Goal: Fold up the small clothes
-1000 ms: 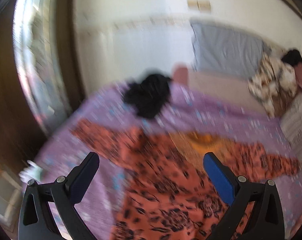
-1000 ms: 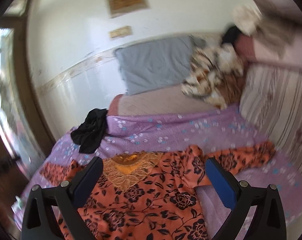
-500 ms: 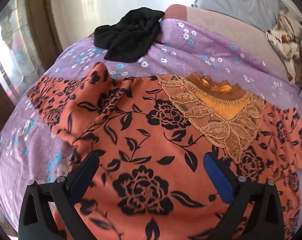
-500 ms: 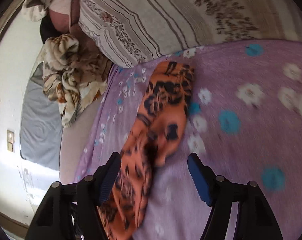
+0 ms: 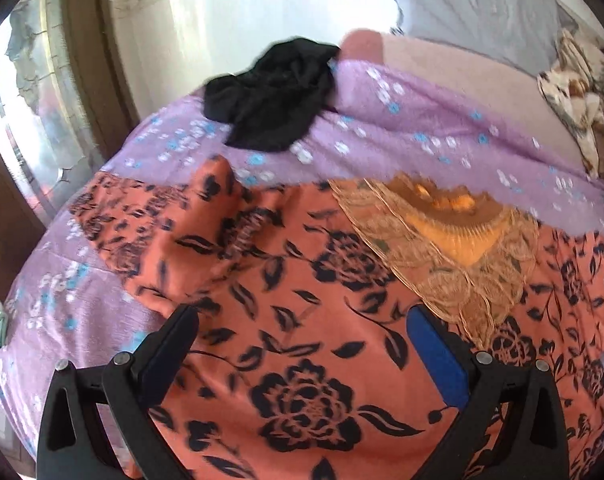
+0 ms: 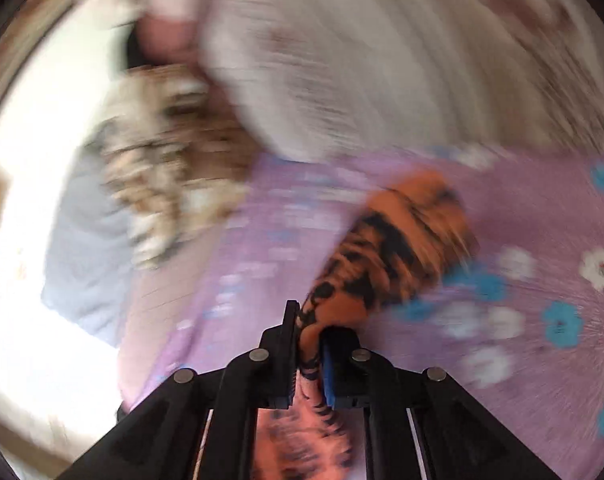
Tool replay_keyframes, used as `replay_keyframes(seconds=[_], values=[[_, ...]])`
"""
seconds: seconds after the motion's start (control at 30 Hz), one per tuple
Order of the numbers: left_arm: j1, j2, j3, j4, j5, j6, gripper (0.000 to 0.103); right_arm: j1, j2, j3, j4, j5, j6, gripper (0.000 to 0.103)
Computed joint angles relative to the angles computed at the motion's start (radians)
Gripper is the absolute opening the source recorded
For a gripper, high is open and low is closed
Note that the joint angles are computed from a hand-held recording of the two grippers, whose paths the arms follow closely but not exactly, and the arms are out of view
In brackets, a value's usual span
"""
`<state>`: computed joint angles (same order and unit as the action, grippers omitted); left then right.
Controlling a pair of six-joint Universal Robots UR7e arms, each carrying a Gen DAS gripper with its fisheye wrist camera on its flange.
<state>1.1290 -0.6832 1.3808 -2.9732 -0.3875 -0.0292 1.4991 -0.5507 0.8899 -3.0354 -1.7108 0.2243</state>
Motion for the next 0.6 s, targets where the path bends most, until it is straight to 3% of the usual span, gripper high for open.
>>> replay_keyframes(seconds=[0.07,0.17,0.3,0.4,0.47,0.5,0.53,0.6], values=[[-0.003,-0.017,0.015,-0.032,0.026,-0.005,0.103,0.039,-0.018,0.041,-0.038,0.074,-0.083,0.010],[0.004,-0.063,0.047,-0.016,0.061,-0.065,0.103,0.111,-0.004,0.045,-0.002,0.187,-0.189,0.010],[0.022,-0.113,0.077,0.032,0.162,-0.154,0.103,0.203,0.069,-0.012,0.174,0.296,-0.285,0.010],[0.045,-0.190,0.118,0.220,0.192,-0.384,0.103,0.260,0.155,-0.090,0.345,0.326,-0.298,0.016],[0.059,-0.236,0.141,0.343,0.205,-0.529,0.103,0.285,0.224,-0.166,0.488,0.349,-0.289,0.026],[0.063,-0.251,0.146,0.395,0.214,-0.590,0.103,0.293,0.254,-0.201,0.560,0.364,-0.282,0.050],[0.066,-0.265,0.153,0.429,0.227,-0.633,0.103,0.298,0.271,-0.218,0.611,0.383,-0.273,0.081],[0.070,-0.278,0.157,0.479,0.248,-0.687,0.103,0.296,0.267,-0.174,0.619,0.465,-0.264,0.085]])
